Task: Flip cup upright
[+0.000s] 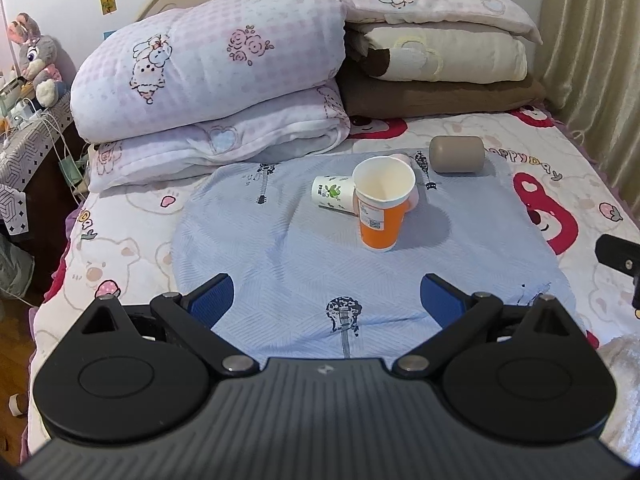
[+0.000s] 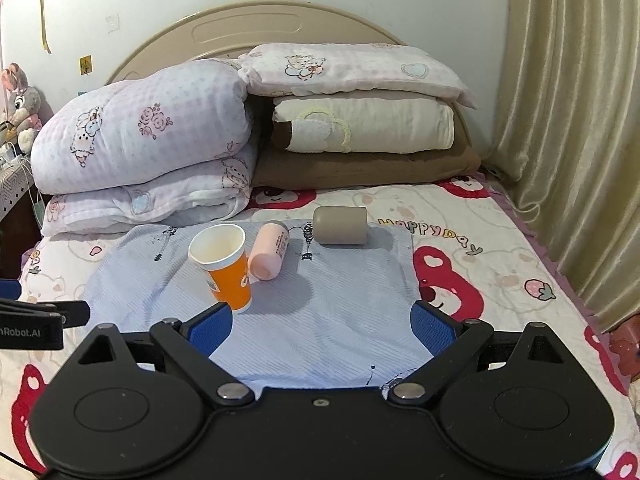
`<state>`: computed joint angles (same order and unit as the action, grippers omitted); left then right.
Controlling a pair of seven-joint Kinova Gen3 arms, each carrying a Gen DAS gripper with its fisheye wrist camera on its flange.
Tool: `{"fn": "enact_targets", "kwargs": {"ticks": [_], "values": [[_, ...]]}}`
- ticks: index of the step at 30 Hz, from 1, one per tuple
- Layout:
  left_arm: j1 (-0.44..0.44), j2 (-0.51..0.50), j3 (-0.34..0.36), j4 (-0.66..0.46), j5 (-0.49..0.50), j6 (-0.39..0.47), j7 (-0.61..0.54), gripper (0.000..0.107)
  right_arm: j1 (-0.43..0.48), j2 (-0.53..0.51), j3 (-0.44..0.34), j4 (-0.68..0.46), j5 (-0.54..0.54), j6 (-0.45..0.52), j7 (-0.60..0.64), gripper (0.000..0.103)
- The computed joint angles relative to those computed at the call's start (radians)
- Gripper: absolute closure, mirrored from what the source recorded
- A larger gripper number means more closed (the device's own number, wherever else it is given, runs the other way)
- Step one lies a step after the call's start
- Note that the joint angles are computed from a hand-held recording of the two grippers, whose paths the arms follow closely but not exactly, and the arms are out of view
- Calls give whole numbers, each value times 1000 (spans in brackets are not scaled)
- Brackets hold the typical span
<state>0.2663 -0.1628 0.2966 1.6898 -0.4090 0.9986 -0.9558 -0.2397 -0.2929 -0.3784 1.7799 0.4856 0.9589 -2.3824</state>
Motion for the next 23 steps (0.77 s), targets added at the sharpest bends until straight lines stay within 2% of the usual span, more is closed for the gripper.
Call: {"fn": "enact_targets", "kwargs": {"ticks": [10, 23], "values": [[-5, 0, -23, -3, 42, -2, -29, 6, 2, -5, -6, 2, 8, 8, 12, 5], [-8, -1, -13, -2, 24, 5, -18, 6, -1, -4, -8, -1, 1, 11, 18, 5]]}}
